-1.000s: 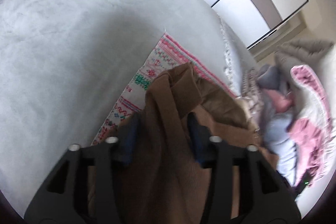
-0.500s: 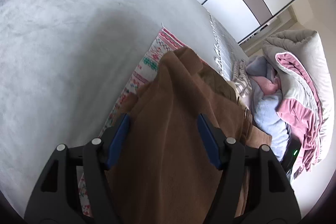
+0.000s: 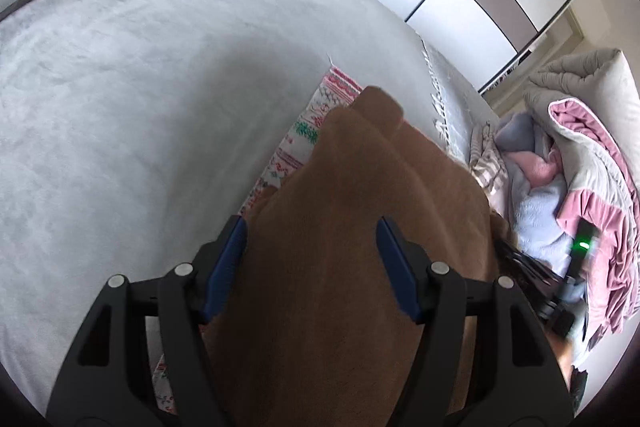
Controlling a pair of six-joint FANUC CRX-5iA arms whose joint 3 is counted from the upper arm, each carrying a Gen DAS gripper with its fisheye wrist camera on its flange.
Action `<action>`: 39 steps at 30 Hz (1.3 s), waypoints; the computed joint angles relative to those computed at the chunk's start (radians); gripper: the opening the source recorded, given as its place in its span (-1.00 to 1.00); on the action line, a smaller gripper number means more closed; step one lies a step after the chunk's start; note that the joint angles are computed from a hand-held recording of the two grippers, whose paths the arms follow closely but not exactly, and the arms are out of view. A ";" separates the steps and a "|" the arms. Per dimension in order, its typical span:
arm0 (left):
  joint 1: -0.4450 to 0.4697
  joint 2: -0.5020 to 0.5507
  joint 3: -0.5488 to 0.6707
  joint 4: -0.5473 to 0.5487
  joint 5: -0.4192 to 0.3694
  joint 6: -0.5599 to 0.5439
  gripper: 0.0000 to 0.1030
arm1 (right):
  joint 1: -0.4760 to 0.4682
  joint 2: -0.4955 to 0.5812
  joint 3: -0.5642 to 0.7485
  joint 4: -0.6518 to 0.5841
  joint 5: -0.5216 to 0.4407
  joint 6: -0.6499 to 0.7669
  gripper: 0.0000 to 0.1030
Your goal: Fold large clothes
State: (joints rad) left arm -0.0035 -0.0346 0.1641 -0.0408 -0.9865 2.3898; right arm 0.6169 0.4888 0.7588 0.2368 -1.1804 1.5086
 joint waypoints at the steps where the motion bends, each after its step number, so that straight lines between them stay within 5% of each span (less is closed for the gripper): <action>1: -0.006 0.003 0.008 -0.023 -0.006 0.023 0.32 | -0.003 -0.003 -0.026 -0.003 0.024 -0.009 -0.96; 4: -0.009 0.009 0.005 -0.034 -0.003 0.033 0.32 | 0.013 -0.020 -0.119 0.055 0.096 -0.032 -0.96; 8: -0.006 0.014 0.004 -0.030 -0.035 0.037 0.32 | 0.020 0.009 -0.057 0.066 0.043 -0.022 -0.90; 11: 0.008 -0.023 0.011 -0.035 -0.070 0.041 0.32 | -0.030 -0.010 0.052 -0.121 -0.065 0.021 -0.45; 13: -0.013 -0.051 0.046 -0.109 -0.120 0.065 0.32 | -0.098 -0.124 -0.008 -0.268 -0.046 0.009 0.23; 16: -0.017 -0.089 0.057 -0.101 -0.183 0.042 0.40 | -0.179 -0.286 -0.144 -0.307 -0.045 0.036 0.37; 23: -0.062 -0.153 -0.022 -0.040 -0.217 0.085 0.51 | -0.430 -0.476 -0.366 -0.314 -0.097 -0.001 0.37; 26: -0.087 -0.131 -0.038 -0.055 -0.220 0.145 0.51 | -0.518 -0.475 -0.386 -0.440 -0.132 0.079 0.34; 27: -0.096 -0.117 -0.042 -0.065 -0.227 0.171 0.51 | -0.549 -0.454 -0.361 -0.527 -0.167 0.119 0.09; 28: -0.103 -0.115 -0.048 -0.079 -0.220 0.192 0.51 | -0.562 -0.442 -0.351 -0.563 -0.170 0.133 -0.50; 30: -0.126 -0.105 -0.046 -0.129 -0.215 0.231 0.16 | -0.548 -0.421 -0.350 -0.542 -0.141 0.095 -0.79; 32: -0.144 -0.080 -0.008 -0.174 -0.248 0.217 -0.50 | -0.549 -0.420 -0.343 -0.556 -0.118 0.091 -0.84; 39: -0.187 -0.040 0.059 -0.269 -0.280 0.225 -0.70 | -0.512 -0.394 -0.298 -0.537 -0.053 0.060 -0.86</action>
State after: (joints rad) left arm -0.1908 -0.0742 0.2230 -0.3100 -1.2669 2.6152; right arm 0.1046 0.0950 0.4605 -0.3001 -1.2336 1.5681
